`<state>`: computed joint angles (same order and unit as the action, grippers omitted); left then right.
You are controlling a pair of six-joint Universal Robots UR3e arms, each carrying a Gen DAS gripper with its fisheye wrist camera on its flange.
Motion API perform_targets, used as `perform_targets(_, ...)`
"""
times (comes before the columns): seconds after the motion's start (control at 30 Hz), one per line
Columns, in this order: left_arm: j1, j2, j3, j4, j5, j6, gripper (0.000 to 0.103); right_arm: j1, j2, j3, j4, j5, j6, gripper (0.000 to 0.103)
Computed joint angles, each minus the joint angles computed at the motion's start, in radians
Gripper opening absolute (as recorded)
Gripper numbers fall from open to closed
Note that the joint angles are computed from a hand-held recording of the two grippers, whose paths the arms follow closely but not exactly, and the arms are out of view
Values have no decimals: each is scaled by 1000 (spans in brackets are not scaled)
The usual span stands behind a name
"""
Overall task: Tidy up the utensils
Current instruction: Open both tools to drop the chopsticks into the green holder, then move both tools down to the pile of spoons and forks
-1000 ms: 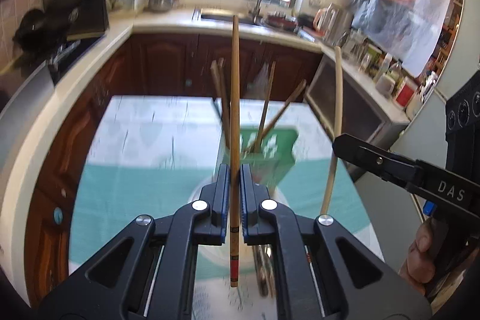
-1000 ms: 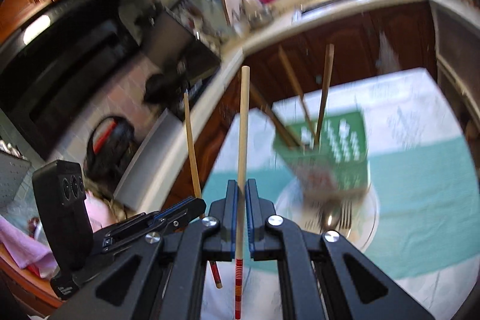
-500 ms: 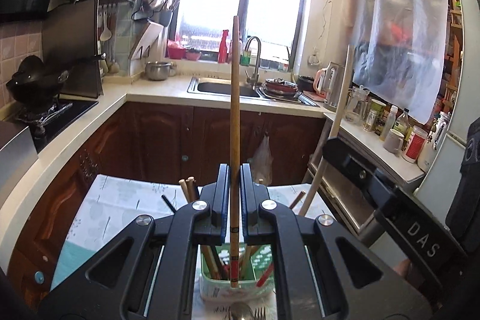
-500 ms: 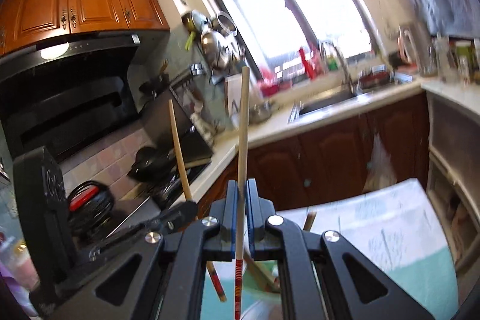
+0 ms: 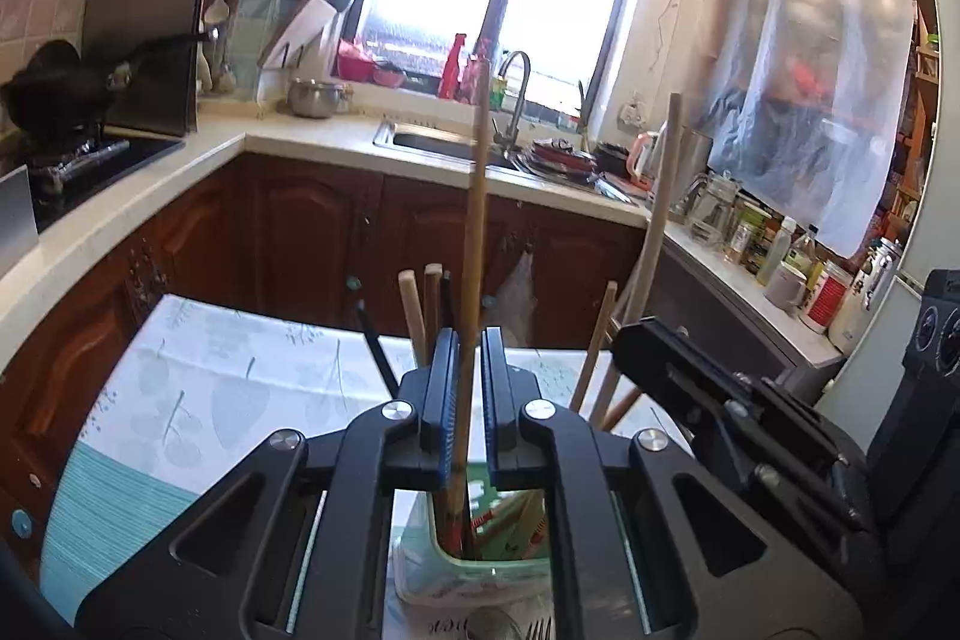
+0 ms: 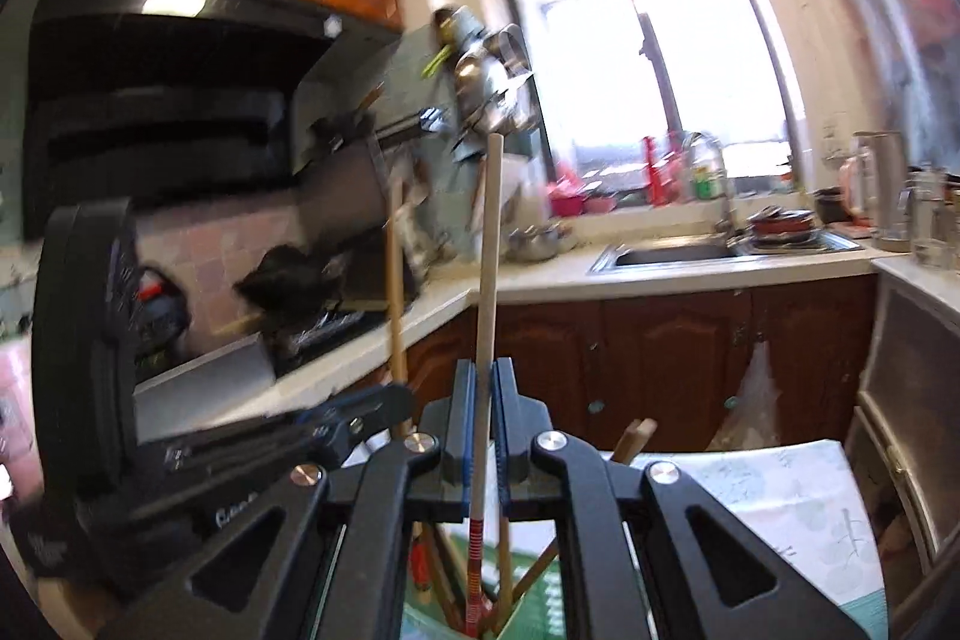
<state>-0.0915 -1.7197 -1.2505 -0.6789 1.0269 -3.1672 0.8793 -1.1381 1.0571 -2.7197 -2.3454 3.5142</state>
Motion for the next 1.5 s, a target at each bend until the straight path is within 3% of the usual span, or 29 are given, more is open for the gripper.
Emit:
perform_targets(0.03, 2, 0, 8, -35, 5, 21, 10, 3, -3, 9, 8, 10, -1, 6)
perform_targets(0.2, 48, 98, -94, -123, -4, 58, 51, 20, -31, 12, 133, 51, 61, 6)
perform_targets(0.23, 57, 130, -125, -136, -3, 60, 54, 31, -32, 1, 168, 40, 82, 6)
perform_targets(0.57, 165, 487, -367, -439, -33, 266, 54, 164, -85, 5, 411, -9, 389, 6)
perform_targets(0.7, 231, 649, -440, -616, -51, 342, 54, 205, -99, -3, 541, 3, 530, 6)
perform_targets(0.97, 374, 877, -498, -905, -96, 522, 54, 283, -58, -97, 766, 17, 693, 6)
perform_targets(1.13, 362, 909, -517, -944, -64, 515, 54, 311, -54, -117, 844, 24, 797, 7)
perform_targets(1.3, 309, 906, -587, -803, -5, 423, 54, 316, -61, -127, 917, 37, 881, 7)
perform_targets(1.5, 264, 851, -623, -781, 28, 371, 54, 302, -109, -37, 928, 81, 967, 7)
